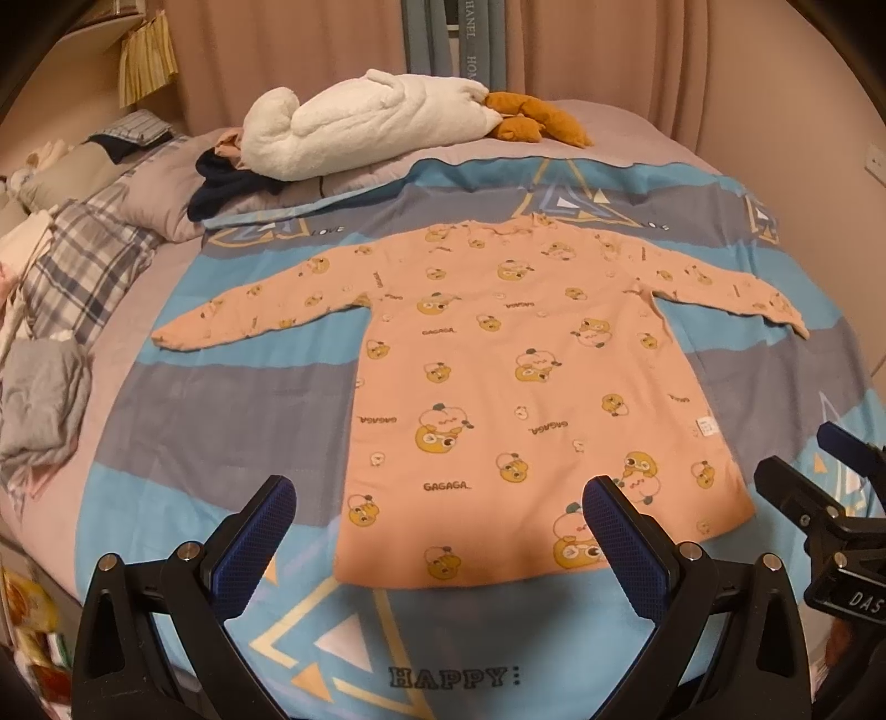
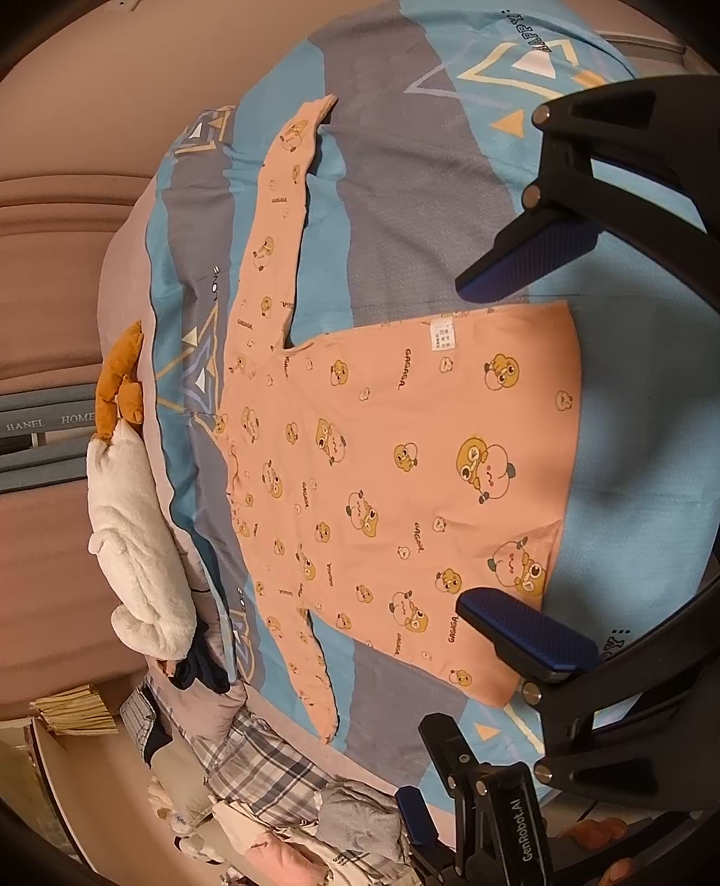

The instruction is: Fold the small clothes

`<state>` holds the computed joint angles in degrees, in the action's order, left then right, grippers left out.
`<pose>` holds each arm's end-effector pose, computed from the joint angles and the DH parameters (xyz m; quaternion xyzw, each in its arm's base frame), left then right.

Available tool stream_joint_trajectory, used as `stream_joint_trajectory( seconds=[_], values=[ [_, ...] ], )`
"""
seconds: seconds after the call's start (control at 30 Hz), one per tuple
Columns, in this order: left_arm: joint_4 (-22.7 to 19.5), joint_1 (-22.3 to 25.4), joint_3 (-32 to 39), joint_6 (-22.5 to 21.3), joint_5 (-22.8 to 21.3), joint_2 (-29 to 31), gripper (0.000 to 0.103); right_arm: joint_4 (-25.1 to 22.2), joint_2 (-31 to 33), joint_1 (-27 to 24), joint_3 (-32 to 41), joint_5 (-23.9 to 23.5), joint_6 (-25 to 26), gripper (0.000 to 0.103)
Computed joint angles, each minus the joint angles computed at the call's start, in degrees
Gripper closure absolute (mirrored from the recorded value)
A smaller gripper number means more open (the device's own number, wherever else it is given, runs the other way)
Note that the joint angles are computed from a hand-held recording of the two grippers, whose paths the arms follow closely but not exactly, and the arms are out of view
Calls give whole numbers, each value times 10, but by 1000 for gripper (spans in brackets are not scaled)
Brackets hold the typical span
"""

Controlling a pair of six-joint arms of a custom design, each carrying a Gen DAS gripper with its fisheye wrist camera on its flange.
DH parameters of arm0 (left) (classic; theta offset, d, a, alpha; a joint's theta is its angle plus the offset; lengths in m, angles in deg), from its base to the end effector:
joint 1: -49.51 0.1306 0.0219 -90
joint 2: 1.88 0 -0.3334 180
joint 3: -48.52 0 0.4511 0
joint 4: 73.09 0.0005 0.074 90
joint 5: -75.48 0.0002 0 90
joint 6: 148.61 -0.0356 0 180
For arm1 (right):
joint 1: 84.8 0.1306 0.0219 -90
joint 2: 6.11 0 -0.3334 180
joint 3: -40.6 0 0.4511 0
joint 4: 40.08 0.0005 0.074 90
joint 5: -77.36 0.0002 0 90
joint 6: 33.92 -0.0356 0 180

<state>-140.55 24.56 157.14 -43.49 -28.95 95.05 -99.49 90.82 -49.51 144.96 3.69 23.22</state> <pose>0.5156 -0.2306 0.4632 0.0444 0.9478 0.0127 0.3154 0.4761 0.3241 0.4346 0.0264 0.9366 0.0694 0.3423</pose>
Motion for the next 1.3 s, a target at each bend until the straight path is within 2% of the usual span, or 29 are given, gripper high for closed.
stream_joint_trajectory(
  seconds=[0.27, 1.3],
  values=[
    [4, -1, -4, -2, 4, -1, 1, -6, -1, 3, 3, 11, -2, 0],
    [3, 3, -8, 0, 3, -4, 1, -9, 2, 5, 6, 9, -2, 0]
  ],
)
